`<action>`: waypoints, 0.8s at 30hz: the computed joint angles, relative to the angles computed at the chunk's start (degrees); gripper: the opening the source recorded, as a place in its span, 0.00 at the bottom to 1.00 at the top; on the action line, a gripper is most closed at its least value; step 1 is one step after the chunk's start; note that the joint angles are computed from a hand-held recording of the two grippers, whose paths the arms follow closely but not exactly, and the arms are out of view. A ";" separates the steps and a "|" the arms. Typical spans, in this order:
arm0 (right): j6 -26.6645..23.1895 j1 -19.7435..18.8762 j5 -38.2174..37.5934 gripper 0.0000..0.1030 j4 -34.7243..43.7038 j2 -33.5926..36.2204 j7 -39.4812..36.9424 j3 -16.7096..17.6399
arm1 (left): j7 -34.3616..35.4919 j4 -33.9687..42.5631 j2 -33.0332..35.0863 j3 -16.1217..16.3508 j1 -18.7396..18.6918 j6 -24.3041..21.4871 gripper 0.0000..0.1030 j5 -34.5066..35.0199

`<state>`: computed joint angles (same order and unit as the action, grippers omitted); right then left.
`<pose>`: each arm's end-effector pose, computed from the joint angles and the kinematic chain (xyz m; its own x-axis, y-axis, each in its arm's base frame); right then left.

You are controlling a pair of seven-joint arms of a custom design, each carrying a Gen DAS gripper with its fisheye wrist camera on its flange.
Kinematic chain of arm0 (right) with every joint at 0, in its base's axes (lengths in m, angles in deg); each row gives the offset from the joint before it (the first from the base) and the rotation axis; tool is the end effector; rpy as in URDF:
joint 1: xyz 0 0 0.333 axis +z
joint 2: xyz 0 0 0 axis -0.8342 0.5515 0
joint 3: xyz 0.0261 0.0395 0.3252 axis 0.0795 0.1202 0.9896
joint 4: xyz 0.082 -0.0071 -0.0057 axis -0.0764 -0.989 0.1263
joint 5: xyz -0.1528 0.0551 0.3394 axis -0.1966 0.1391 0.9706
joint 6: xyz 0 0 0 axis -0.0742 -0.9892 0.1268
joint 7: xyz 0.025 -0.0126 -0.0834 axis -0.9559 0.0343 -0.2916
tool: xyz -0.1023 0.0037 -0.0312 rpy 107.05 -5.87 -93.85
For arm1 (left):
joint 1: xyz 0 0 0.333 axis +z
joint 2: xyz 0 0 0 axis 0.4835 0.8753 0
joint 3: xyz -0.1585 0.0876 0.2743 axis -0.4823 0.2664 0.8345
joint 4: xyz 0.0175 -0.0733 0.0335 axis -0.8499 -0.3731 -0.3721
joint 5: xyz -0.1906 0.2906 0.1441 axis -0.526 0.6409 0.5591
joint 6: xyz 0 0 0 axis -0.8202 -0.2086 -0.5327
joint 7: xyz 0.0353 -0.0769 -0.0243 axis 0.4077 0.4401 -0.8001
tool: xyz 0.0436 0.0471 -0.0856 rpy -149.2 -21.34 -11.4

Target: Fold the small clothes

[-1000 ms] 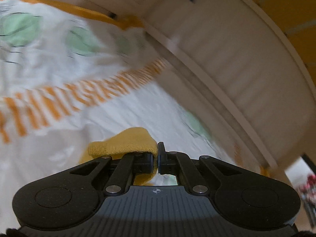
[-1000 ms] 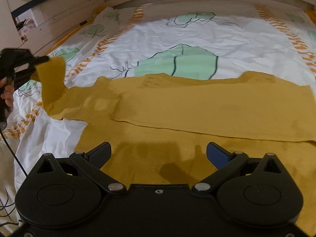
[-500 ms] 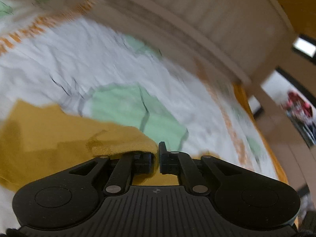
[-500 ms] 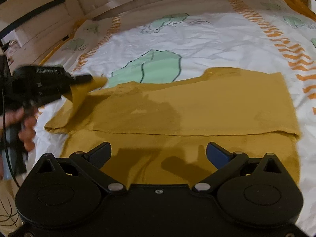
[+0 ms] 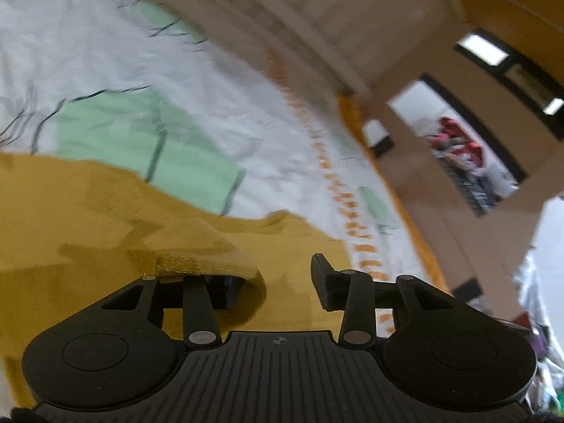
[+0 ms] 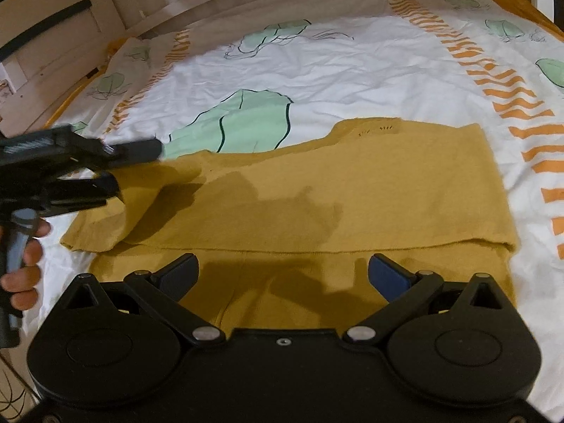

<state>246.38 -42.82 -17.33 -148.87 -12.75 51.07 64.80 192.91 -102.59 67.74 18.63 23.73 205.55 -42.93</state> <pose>0.4979 0.1710 0.4598 -0.2280 -0.9446 -0.2362 -0.7974 0.3204 -0.5114 0.6912 -0.2919 0.4880 -0.5393 -0.4989 0.6784 -0.8041 0.0659 -0.5908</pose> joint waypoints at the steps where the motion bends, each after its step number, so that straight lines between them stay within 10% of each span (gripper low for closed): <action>1: -0.24 -0.09 -0.24 0.99 0.25 0.14 0.23 0.01 | 1.60 0.12 -0.04 -0.96 0.85 -0.87 0.43 -1.29; 8: -2.25 -0.01 -1.41 0.99 1.73 0.58 0.74 0.17 | 5.07 2.52 1.43 -2.82 1.82 -6.12 0.55 -7.15; 16: -2.46 0.86 0.05 0.99 2.96 1.76 -0.82 0.37 | 7.15 0.87 -0.43 0.33 -3.17 -2.30 0.68 2.97; 24: 0.04 1.72 -0.96 0.99 2.17 2.36 1.63 0.62 | 5.16 3.57 3.06 -4.42 1.36 -10.98 0.78 -8.02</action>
